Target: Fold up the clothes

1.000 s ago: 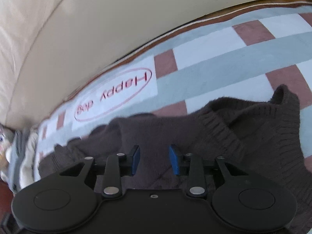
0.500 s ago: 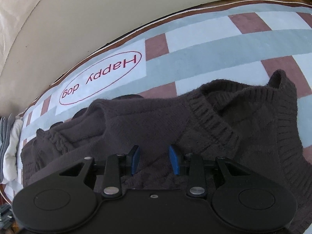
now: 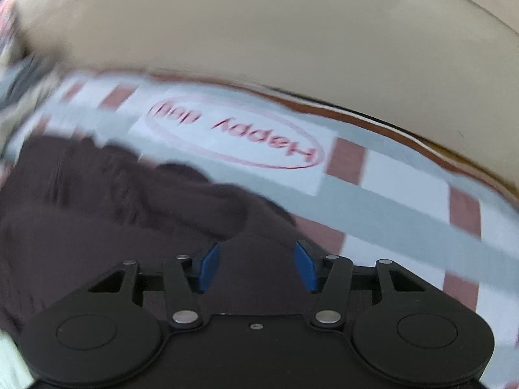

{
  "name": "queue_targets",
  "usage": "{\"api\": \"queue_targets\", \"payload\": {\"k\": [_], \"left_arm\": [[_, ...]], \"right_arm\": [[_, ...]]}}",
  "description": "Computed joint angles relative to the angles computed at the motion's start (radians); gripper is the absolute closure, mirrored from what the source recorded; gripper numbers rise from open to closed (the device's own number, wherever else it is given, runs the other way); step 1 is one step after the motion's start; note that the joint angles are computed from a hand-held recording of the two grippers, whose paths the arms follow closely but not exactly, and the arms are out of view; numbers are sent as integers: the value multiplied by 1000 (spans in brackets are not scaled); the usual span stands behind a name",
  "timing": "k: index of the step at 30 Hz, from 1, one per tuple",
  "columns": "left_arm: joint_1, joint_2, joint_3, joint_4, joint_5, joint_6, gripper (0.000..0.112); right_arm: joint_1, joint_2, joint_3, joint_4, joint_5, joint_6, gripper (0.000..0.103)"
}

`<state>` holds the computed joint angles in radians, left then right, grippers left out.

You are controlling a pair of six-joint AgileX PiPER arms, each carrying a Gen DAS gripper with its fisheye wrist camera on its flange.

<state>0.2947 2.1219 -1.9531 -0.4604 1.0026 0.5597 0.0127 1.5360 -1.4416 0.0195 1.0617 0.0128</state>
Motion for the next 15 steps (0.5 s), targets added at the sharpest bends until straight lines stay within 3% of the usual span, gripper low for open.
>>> {"api": "queue_targets", "payload": {"k": [2, 6, 12, 13, 14, 15], "left_arm": [[6, 38, -26, -34, -8, 7, 49], [52, 94, -96, -176, 149, 97, 48], [32, 88, -82, -169, 148, 165, 37], [18, 72, -55, -140, 111, 179, 39], [3, 56, -27, -110, 74, 191, 55], [-17, 25, 25, -70, 14, 223, 63]], "right_arm": [[31, 38, -43, -39, 32, -41, 46], [72, 94, -68, -114, 41, -64, 46], [60, 156, -66, -127, 12, -53, 42], [55, 161, -62, -119, 2, -40, 40], [48, 163, -55, -108, -10, -25, 37], [40, 165, -48, -98, -22, -11, 34]]}}
